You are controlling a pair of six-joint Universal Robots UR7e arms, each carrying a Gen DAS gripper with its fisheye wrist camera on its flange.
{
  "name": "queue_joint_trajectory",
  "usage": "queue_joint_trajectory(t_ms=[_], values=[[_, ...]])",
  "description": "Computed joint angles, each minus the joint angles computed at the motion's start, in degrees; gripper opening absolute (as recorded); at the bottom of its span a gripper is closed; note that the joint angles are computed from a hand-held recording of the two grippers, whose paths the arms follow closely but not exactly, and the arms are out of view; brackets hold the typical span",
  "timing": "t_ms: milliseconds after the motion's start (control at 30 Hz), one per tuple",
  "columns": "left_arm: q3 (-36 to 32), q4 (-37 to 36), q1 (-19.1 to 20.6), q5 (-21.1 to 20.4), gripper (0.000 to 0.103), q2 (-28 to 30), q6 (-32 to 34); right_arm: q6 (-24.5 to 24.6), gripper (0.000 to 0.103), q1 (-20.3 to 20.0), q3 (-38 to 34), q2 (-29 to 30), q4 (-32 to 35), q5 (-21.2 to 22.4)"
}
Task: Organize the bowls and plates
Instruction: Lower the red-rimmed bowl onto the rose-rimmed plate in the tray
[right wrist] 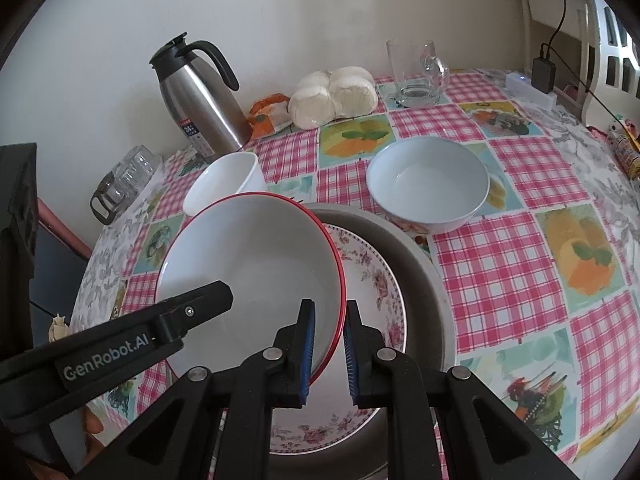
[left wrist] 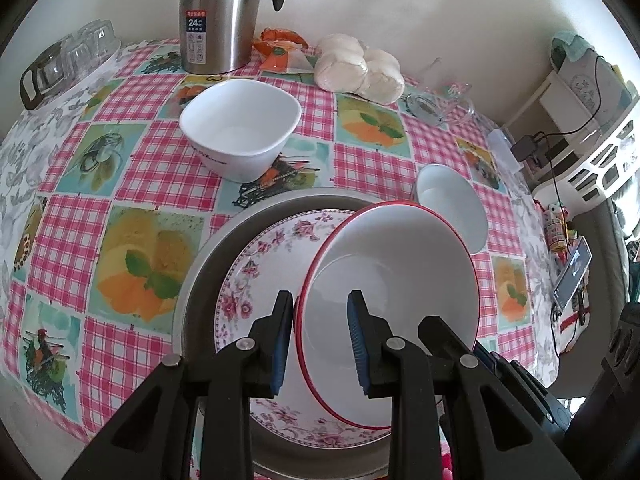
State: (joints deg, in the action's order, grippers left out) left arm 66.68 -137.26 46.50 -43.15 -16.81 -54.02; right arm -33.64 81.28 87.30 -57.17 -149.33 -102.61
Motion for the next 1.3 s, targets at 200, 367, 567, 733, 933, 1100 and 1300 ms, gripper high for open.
queue_joint_trajectory(t_ms=[200, 367, 567, 733, 933, 1100, 1300], values=[[0.31, 0.44, 0.17, 0.14, 0.028, -0.29, -0.66, -0.03, 0.016, 0.08, 0.08, 0.29, 0.17, -0.14], [0.03, 1.49, 0.29, 0.15, 0.028, -0.24, -1.24, 0.06, 0.017, 0.16, -0.11, 0.63, 0.32, -0.39], [-0.98, 2.86, 0.85, -0.56, 0.028, 0.34, -1.72, 0.27, 0.017, 0.19, -0.51, 1.26, 0.64, -1.33], [-1.67, 3.89, 1.19, -0.95, 0.028, 0.71, -2.2, -0.13, 0.018, 0.18, -0.66, 1.59, 0.33, -1.42], [-2.13, 4.95, 1.46, -1.01, 0.028, 0.97, -2.63, -0.67, 0.02, 0.13, -0.7, 1.65, 0.2, -0.92], [-2.36, 4.6, 1.73, -1.65, 0.028, 1.19, -2.39, -0.66, 0.023, 0.34, -0.55, 1.73, -0.33, -1.48], [-2.03, 3.86, 1.89, -2.11, 0.028, 1.08, -2.13, -0.56, 0.024, 0.34, -0.59, 1.73, -0.34, -1.64]])
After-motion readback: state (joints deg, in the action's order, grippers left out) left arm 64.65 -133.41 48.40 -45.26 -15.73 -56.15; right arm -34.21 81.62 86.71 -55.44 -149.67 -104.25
